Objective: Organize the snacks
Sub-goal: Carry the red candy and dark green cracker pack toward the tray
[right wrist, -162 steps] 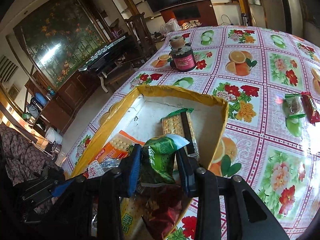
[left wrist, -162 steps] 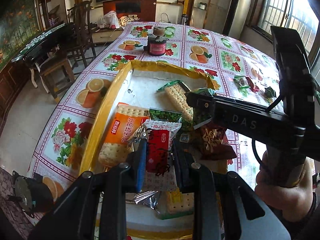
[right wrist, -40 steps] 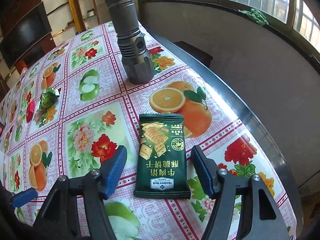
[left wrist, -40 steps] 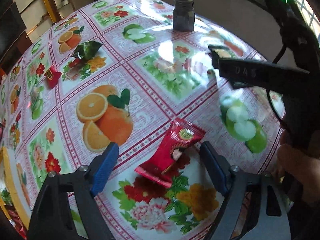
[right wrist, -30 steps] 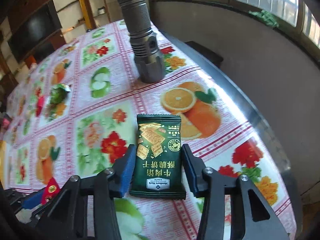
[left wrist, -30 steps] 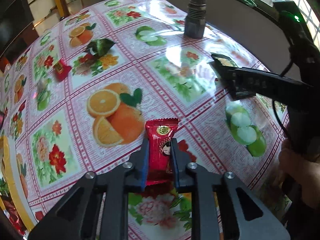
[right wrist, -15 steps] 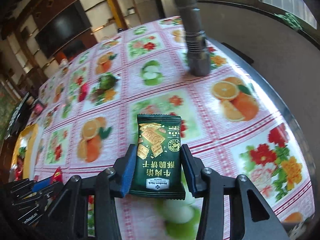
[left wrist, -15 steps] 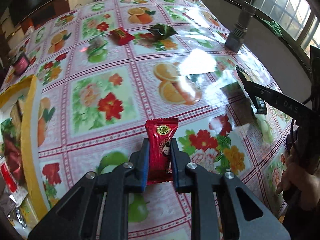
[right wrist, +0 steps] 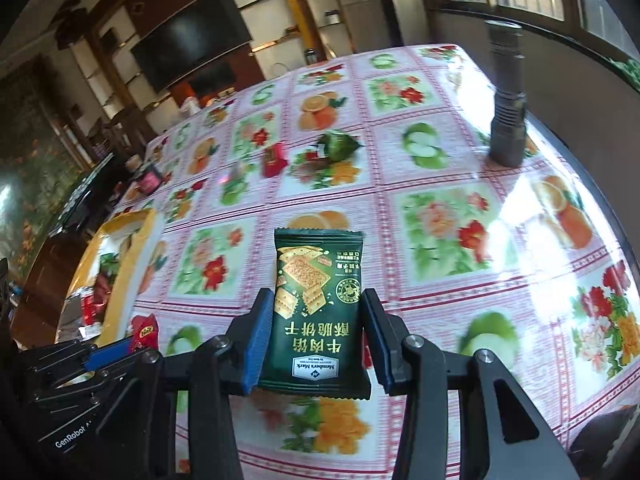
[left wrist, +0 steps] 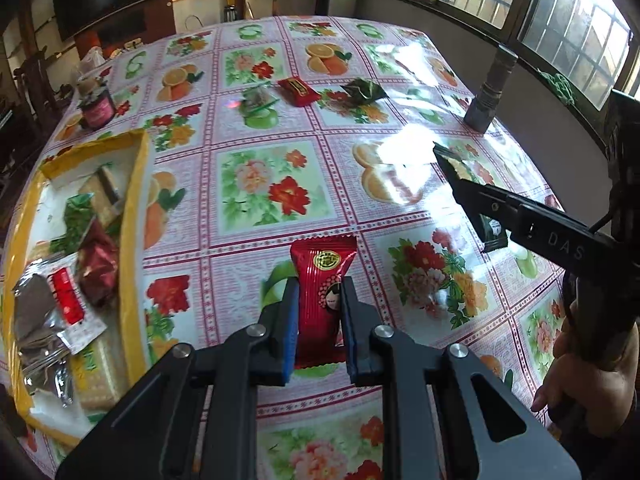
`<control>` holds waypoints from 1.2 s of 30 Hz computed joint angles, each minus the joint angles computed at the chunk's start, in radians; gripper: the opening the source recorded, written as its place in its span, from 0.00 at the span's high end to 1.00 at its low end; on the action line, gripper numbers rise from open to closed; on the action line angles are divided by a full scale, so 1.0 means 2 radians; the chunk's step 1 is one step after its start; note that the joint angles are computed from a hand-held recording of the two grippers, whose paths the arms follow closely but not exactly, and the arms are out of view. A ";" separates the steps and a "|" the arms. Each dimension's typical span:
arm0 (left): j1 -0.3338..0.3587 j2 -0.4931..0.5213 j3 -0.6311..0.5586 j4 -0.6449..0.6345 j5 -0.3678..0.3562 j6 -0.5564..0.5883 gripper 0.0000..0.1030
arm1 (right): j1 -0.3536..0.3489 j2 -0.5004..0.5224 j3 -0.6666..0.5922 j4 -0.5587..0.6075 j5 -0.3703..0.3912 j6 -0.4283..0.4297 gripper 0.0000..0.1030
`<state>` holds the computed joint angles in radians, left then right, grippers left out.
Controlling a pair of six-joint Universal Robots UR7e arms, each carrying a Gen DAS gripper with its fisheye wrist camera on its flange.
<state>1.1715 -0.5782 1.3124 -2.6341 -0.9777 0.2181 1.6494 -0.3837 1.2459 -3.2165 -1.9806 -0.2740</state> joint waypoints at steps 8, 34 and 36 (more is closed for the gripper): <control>0.003 -0.036 0.038 -0.041 0.015 -0.005 0.80 | 0.014 0.009 -0.005 0.022 0.036 -0.009 0.57; 0.038 -0.129 0.108 -0.132 0.085 -0.040 0.80 | 0.070 0.130 -0.217 0.187 0.115 -0.046 0.57; 0.043 -0.130 0.105 -0.129 0.084 -0.041 0.80 | 0.073 0.134 -0.224 0.188 0.118 -0.050 0.57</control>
<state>1.2566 -0.8379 1.5230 -2.8919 -0.8088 0.1351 1.7944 -0.1156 0.7974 -2.8405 -1.7447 -0.3732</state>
